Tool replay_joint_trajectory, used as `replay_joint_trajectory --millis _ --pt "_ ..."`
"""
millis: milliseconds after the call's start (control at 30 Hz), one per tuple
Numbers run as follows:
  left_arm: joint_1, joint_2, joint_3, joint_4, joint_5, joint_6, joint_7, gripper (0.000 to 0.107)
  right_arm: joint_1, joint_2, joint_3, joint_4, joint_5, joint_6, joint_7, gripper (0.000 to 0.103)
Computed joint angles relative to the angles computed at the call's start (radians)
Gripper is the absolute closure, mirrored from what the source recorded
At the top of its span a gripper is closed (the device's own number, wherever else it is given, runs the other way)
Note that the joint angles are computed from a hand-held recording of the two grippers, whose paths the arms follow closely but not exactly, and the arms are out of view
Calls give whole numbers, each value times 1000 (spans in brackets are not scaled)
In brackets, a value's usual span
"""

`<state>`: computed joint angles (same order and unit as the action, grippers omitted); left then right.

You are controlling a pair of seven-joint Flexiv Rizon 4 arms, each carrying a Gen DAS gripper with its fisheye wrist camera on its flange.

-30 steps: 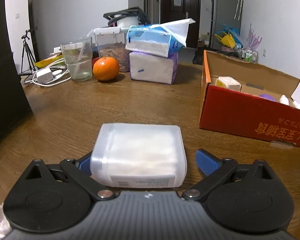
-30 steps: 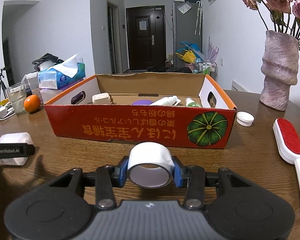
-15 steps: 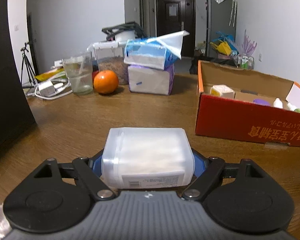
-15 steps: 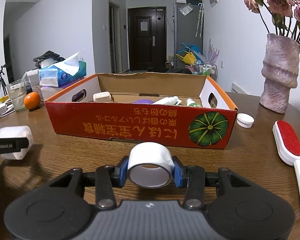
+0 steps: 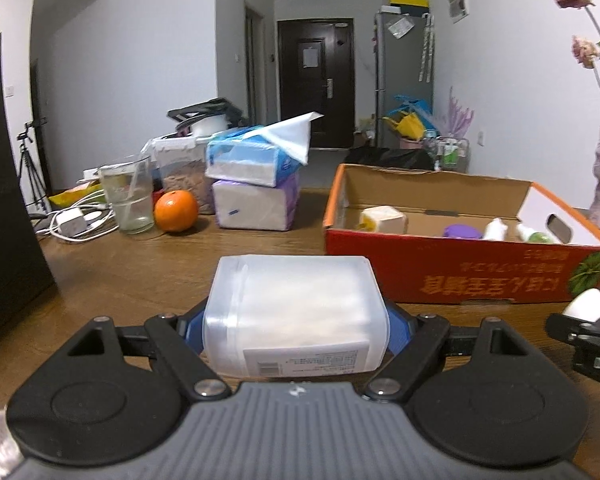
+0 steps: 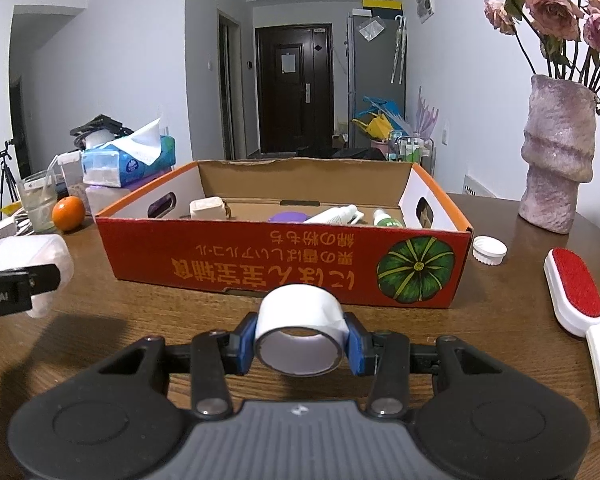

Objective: Organize rigid objects
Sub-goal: 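Carry the white container and tape roll over the cardboard box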

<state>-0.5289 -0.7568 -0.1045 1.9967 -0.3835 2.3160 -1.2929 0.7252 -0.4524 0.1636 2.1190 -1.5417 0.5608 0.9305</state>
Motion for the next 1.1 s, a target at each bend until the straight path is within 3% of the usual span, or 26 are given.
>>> replay_joint_trajectory --millis 267,633,1100 --pt "-12 8 -16 0 23 21 -17 23 5 21 3 12 -25 -36 17 60" --pt "-10 5 -41 -42 79 16 -17 23 24 54 17 27 -36 -167 33 60" --pt "-26 -33 -48 -163 70 -25 -34 23 -10 69 15 33 -58 -195 61 60"
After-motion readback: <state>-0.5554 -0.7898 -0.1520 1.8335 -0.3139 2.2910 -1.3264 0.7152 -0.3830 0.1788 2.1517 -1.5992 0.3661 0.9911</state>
